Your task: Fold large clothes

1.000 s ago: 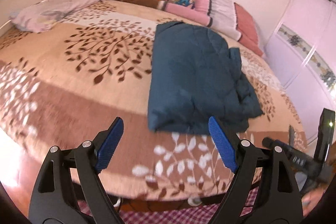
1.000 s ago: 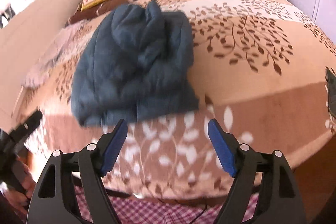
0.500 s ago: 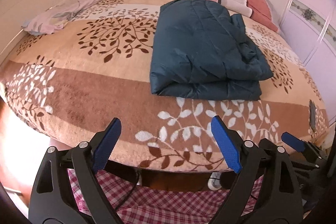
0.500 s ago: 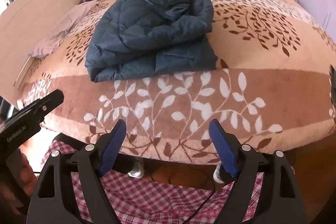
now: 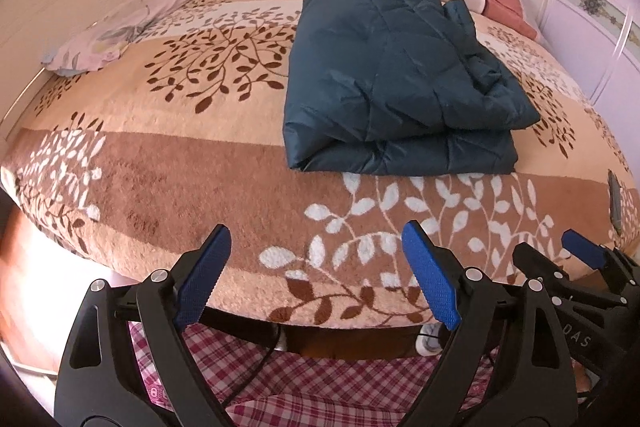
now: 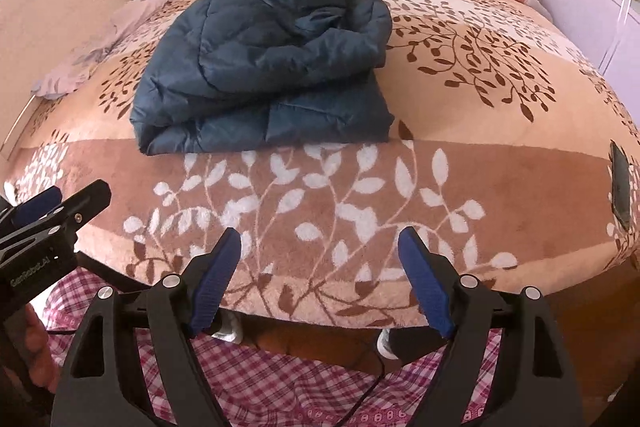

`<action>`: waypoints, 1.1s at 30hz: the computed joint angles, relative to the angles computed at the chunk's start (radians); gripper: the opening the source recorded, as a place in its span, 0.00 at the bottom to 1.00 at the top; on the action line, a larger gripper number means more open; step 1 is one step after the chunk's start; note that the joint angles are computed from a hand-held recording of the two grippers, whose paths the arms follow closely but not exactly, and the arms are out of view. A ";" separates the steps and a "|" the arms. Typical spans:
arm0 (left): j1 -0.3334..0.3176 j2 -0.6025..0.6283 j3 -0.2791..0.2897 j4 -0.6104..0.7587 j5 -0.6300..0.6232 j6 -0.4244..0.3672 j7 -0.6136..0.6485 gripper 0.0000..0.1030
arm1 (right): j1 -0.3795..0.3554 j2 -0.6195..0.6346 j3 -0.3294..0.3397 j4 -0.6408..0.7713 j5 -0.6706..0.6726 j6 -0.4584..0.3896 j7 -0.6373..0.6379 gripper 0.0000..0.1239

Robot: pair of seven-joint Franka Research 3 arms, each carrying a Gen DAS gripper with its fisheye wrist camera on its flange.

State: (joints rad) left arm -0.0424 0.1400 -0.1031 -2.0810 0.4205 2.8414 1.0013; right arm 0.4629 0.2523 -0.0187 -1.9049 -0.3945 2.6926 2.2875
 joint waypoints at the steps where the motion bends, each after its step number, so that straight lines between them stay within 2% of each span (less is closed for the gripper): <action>1: 0.001 0.002 -0.003 0.003 -0.005 -0.006 0.007 0.84 | 0.004 0.003 -0.004 0.004 -0.007 -0.008 0.009 0.64; 7: 0.000 0.007 -0.013 0.008 -0.035 -0.038 0.049 0.84 | -0.012 0.011 0.016 0.015 0.061 -0.036 -0.046 0.64; 14: -0.013 -0.008 0.000 0.000 0.024 -0.044 0.002 0.84 | 0.000 0.005 0.007 0.009 0.042 -0.030 -0.039 0.64; 23: -0.009 -0.009 -0.003 0.003 0.032 -0.065 -0.009 0.76 | -0.002 -0.001 0.011 0.003 0.040 -0.020 -0.038 0.64; 33: -0.009 -0.010 -0.004 0.001 0.038 -0.066 -0.013 0.73 | -0.004 -0.004 0.012 0.000 0.045 -0.016 -0.038 0.64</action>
